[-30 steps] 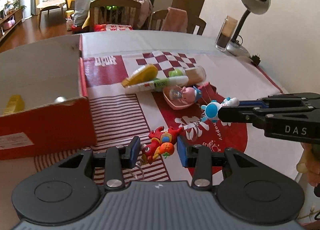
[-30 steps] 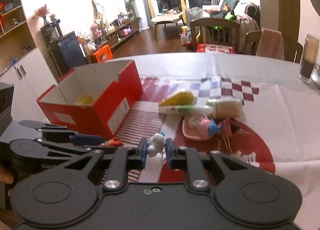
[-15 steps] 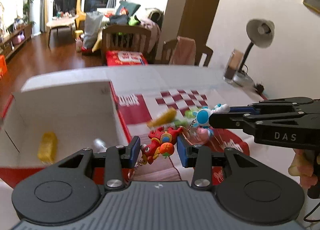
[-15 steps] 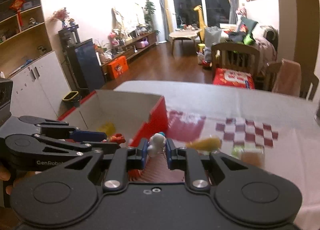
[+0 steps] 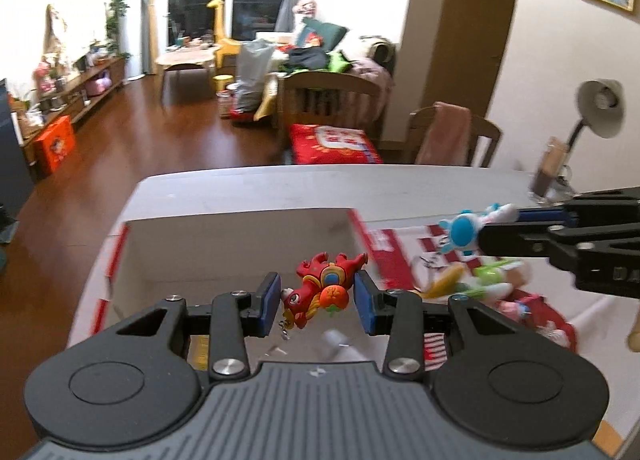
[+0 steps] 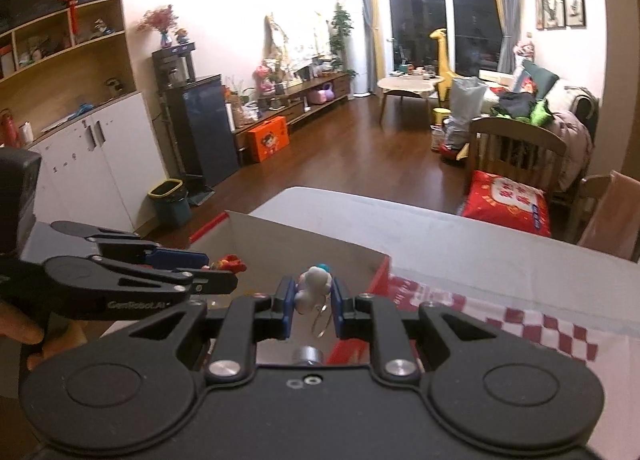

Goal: Organize rigid objects
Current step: 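Carry the red keychain and blue-white figurine with both tools into the box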

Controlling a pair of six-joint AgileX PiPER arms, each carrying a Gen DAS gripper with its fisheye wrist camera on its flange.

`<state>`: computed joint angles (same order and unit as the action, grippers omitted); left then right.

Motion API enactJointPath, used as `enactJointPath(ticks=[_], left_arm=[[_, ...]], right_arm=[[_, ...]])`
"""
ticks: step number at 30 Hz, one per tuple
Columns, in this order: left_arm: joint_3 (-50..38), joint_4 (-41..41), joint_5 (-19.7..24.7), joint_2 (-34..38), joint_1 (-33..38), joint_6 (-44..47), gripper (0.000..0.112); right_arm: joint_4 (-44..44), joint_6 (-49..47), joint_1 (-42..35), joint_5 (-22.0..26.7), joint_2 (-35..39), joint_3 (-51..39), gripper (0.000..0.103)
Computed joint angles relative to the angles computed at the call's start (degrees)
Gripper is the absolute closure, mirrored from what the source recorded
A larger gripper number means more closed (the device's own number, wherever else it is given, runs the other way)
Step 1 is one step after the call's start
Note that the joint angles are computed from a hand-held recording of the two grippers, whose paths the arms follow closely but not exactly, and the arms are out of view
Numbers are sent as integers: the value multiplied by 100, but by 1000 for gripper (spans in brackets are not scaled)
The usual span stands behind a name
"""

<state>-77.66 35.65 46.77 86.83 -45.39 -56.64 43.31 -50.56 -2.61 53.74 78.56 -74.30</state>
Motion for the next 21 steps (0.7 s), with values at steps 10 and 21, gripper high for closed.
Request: enactJointPath(ticks=[10, 21], left_arm=[[252, -187, -116, 163, 969, 633, 74], [-79, -489, -16, 1055, 1447, 1182, 74]], right_arm=[[-628, 442, 1074, -596, 646, -268, 85], [-1630, 1172, 1850, -903, 1402, -259, 85]])
